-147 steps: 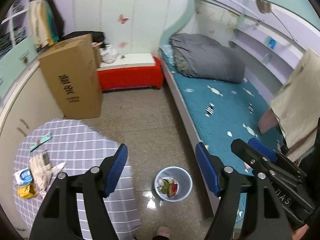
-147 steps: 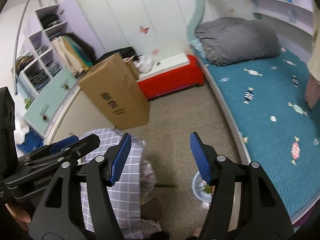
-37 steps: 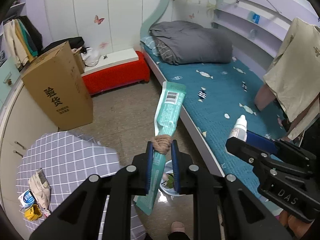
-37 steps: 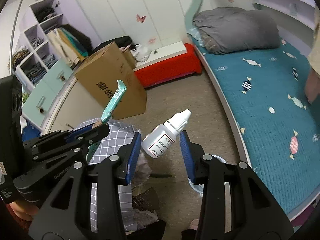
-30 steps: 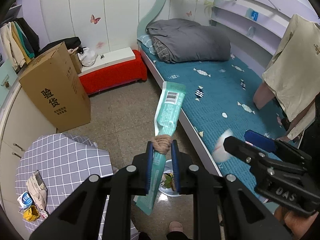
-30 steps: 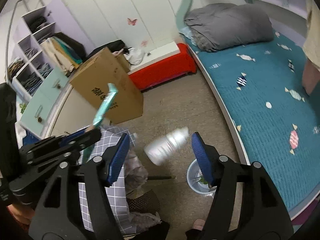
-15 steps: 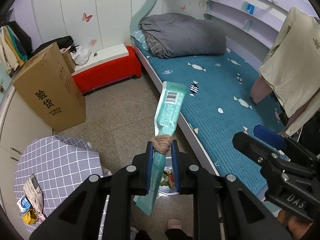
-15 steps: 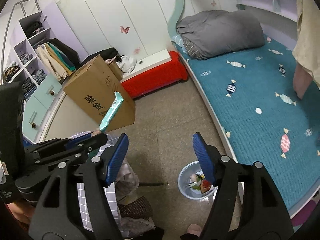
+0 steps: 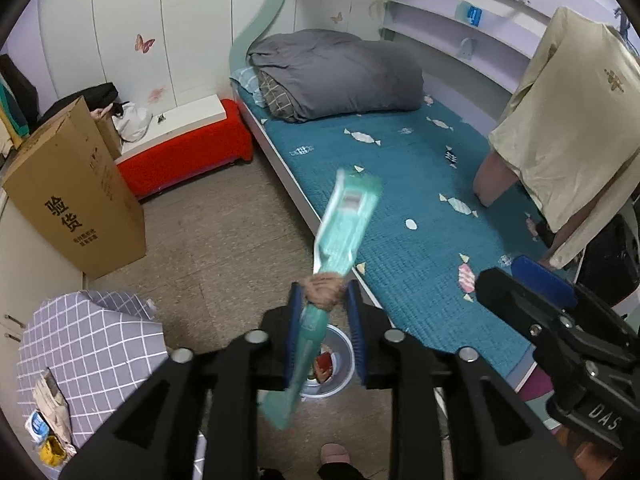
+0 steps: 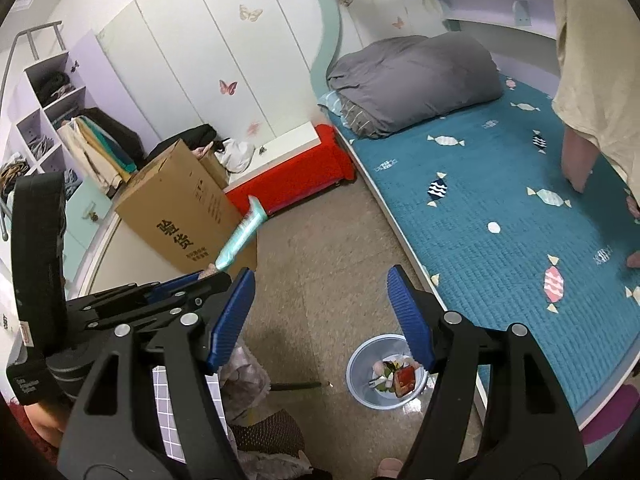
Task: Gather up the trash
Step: 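Carry both items to the blue bucket and open both tools to drop them, then grasp the white-blue toothpaste box with the left tool while the right grasps the red-white wrapper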
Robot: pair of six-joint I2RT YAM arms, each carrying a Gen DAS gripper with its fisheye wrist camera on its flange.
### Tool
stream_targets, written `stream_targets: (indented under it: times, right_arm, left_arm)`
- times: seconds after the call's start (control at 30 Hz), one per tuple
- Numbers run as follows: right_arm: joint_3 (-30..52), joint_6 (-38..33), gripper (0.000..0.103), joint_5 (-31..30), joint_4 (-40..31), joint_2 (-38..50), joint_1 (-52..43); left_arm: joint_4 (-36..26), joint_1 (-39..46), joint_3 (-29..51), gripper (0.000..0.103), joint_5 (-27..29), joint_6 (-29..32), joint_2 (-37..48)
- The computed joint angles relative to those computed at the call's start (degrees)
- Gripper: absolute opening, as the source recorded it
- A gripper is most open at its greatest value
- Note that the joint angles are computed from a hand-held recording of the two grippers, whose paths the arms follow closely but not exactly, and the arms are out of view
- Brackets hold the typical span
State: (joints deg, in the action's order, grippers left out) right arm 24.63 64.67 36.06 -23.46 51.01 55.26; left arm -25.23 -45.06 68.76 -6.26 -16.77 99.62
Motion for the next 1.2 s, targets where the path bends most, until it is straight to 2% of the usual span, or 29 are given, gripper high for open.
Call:
stream_targets:
  times: [0.03,0.07,0.1,0.33,0.57,0.7,0.87,0.97,1.07,1.2]
  right_arm:
    - [-0.13,0.55,0.068,0.35,-0.78,-0.68,0.06]
    - [-0.30,0.61,0.068,0.29,-1.21,-1.33,-0.10]
    - [-0.31,0.95,0.068,0.41,-1.76,-1.63,0.00]
    - [1.06,2.87,0.068,2.09,-2.81,0.08,2.98]
    - [3.74,3.15,0.068,4.19,-2.43,3.36,7.28]
    - [5.33,1.75,0.069,4.31,-0.03,6.20,9.17]
    - [9.16,-2.63,0.069,2.44,6.17,13.54,11.46]
    - [13.20,-5.62,0.069,0.14,10.81,20.74,12.82]
    - [18.93,-8.62,0.070,-3.09,14.80,29.30,13.66]
    - [27.96,-11.81,0.070,-7.45,18.17,40.54,14.86]
  left_arm:
    - [0.39,-0.11,-0.22,0.046,0.05,-0.25,-0.08]
    - [0.71,-0.25,-0.44,0.058,-0.43,-0.56,-0.20]
    - [0.88,-0.37,-0.61,0.059,-0.82,-0.77,-0.33]
    - [1.18,-0.37,-3.05,0.059,-0.99,-1.77,-2.56]
    - [1.47,0.05,-7.93,0.059,-2.75,-3.24,-8.72]
    - [0.99,0.99,-12.16,0.059,-4.05,-5.03,-14.30]
    - [-0.88,4.07,-18.97,0.059,-5.82,-7.65,-23.64]
    - [-3.19,7.87,-23.86,0.059,-6.13,-8.63,-30.68]
    - [-6.53,15.24,-28.73,0.059,-3.98,-7.37,-39.00]
    - [-10.80,33.72,-33.55,0.059,4.03,0.22,-47.94]
